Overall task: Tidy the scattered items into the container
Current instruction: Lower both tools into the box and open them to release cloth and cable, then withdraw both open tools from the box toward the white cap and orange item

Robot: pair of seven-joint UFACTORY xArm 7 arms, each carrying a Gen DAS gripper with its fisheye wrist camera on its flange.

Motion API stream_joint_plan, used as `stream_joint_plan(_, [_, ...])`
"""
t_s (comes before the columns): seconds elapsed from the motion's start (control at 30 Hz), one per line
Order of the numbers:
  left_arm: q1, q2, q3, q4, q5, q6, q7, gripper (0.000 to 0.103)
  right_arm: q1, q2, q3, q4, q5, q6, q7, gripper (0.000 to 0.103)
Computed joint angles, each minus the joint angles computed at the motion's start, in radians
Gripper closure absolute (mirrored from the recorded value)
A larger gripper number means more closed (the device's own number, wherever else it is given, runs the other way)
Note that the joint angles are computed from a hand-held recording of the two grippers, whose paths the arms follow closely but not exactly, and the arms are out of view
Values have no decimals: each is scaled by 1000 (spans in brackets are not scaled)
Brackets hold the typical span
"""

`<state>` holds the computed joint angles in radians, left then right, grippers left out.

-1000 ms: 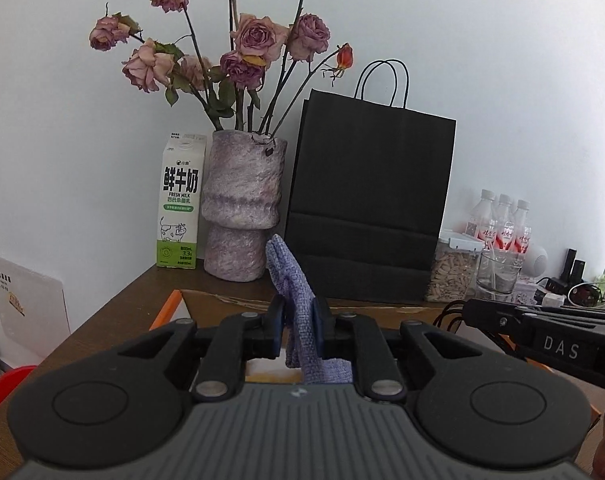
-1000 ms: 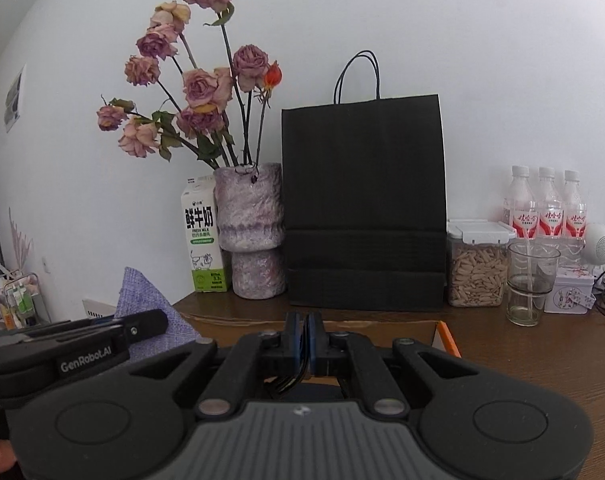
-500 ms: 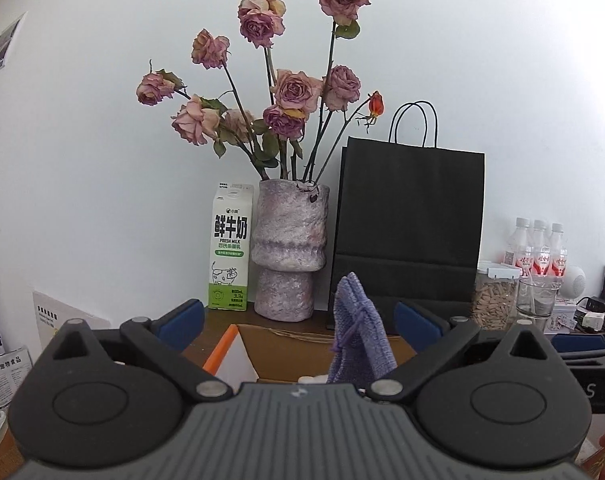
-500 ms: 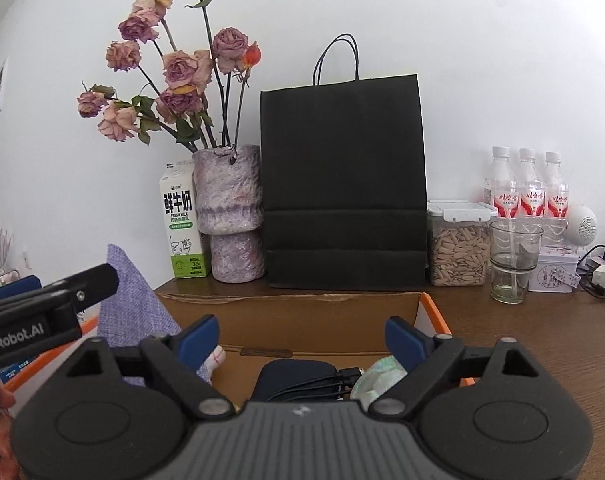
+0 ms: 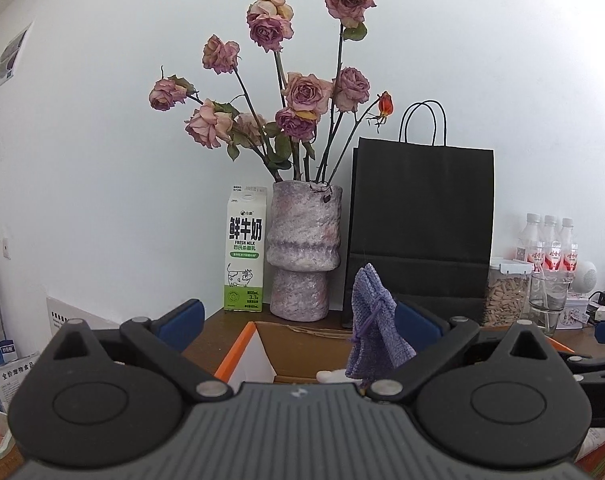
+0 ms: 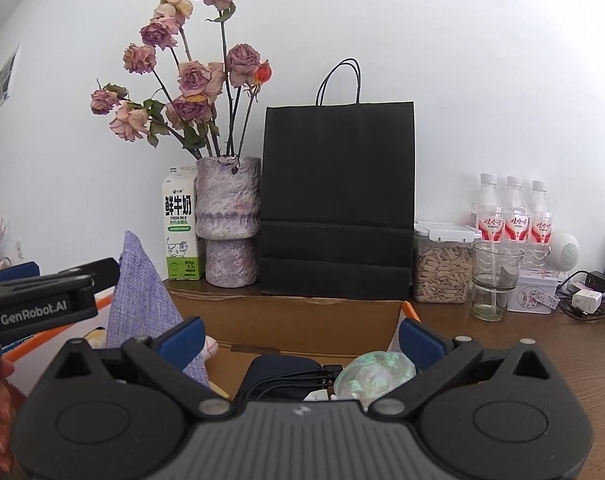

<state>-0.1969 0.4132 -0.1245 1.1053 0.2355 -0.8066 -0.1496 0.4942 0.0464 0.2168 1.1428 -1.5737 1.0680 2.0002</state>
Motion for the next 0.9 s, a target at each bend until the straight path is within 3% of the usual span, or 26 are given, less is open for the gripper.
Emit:
stream_joint_plan(0.4, [23,-68,14,-134,-1,-96,7,0,31,-55,41,-64,-16,116,39,0])
stream_joint_plan(0.9, [66,-178,30,-307,102,-115,1,0,79,-104,106,-141,117,180,20,0])
